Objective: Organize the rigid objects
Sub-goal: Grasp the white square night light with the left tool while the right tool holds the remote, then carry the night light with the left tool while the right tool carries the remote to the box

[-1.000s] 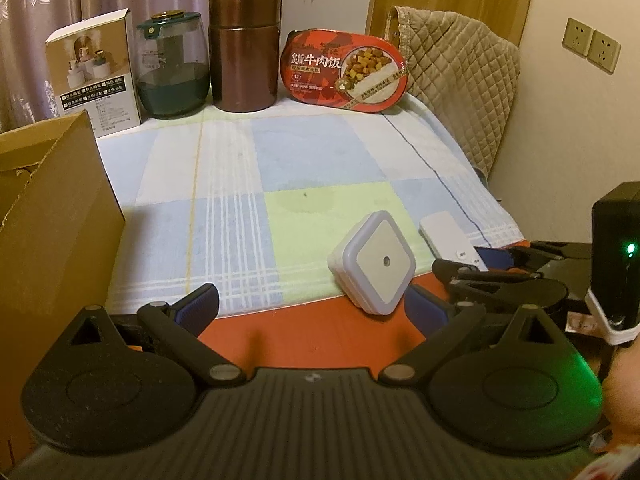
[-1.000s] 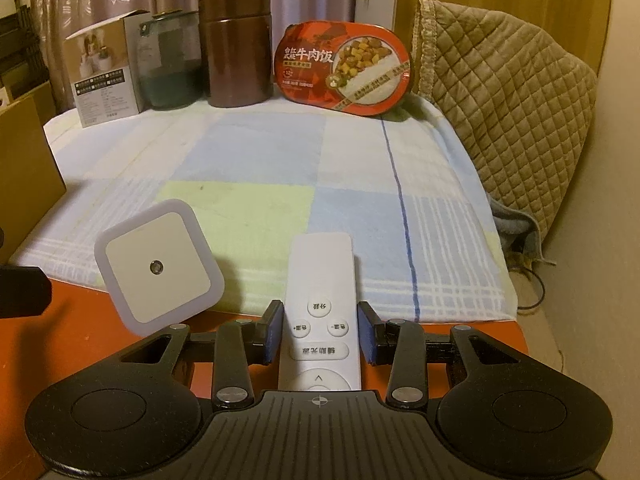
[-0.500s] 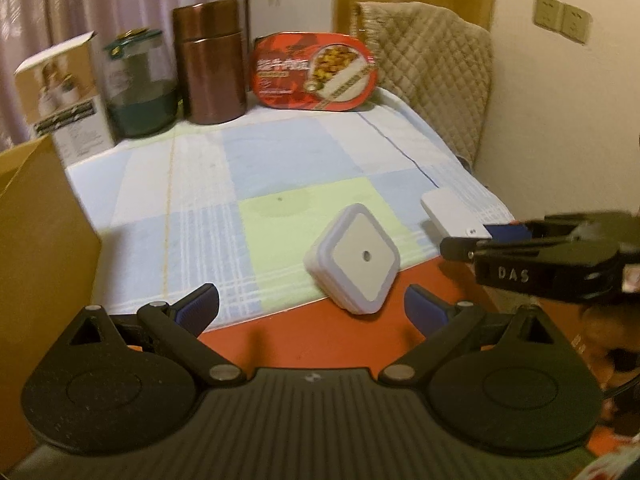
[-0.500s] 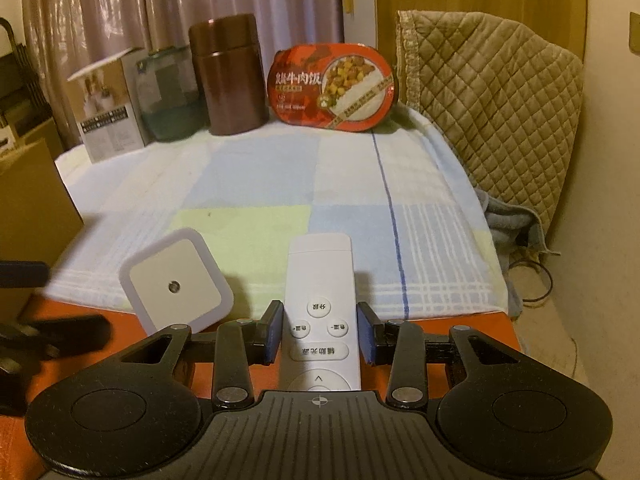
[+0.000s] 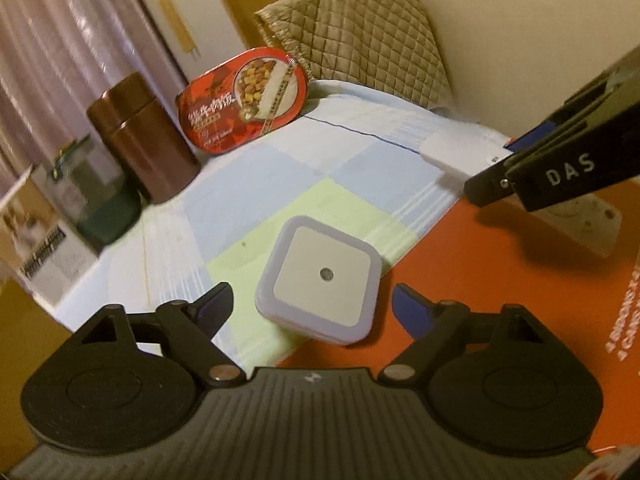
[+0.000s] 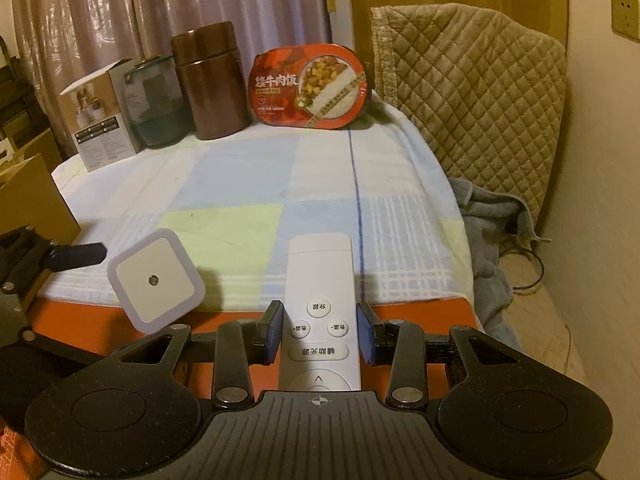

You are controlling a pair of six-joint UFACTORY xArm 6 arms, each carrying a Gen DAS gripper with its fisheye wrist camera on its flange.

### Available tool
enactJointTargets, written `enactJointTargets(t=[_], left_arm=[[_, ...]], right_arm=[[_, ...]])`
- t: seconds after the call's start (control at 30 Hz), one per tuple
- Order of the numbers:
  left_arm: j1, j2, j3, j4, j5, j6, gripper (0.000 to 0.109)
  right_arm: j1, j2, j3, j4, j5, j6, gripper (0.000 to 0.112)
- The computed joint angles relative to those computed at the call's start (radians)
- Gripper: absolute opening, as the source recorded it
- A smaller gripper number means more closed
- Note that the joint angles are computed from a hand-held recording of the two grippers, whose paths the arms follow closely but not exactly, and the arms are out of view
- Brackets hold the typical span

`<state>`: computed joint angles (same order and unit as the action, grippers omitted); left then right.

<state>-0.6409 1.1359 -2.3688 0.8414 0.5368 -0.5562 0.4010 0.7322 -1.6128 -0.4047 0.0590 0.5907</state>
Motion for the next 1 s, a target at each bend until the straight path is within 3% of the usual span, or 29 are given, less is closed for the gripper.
enactJointTargets(t=[0.13,0.23,0.3,0.53,0.67,0.87,1.0], left_arm=[[-0.006,0.070,-0.106,0.001,0.025,0.093,0.074],[-0.008,0.150,-0.240,-0.108,0.072,0.221,0.065],[-0.008,0.161,-0.260,-0.123,0.083,0.222,0.064],[0.022,-0.046,0.071,-0.213,-0.037,-0.071,0.063],[0.039,-0.130,0.210,-0.279,-0.111,-0.167,0.062],[0.046,-0.205,0.316,-0.293,-0.157,-0.220,0.062],[0.046,-0.253,0.372,-0.294,-0.173,-0.234,0.062]], right_arm=[[0.002,-0.004,0.013,0.026,-0.007,-0.019,0.035],[0.006,-0.001,0.017,0.067,-0.012,-0.047,0.035],[0.009,-0.003,0.022,0.089,-0.016,-0.065,0.035],[0.035,-0.009,0.039,0.294,-0.028,-0.216,0.035],[0.047,-0.019,0.052,0.353,-0.035,-0.258,0.035],[0.051,-0.046,0.071,0.343,-0.038,-0.241,0.035],[0.049,-0.077,0.095,0.266,-0.039,-0.167,0.035]])
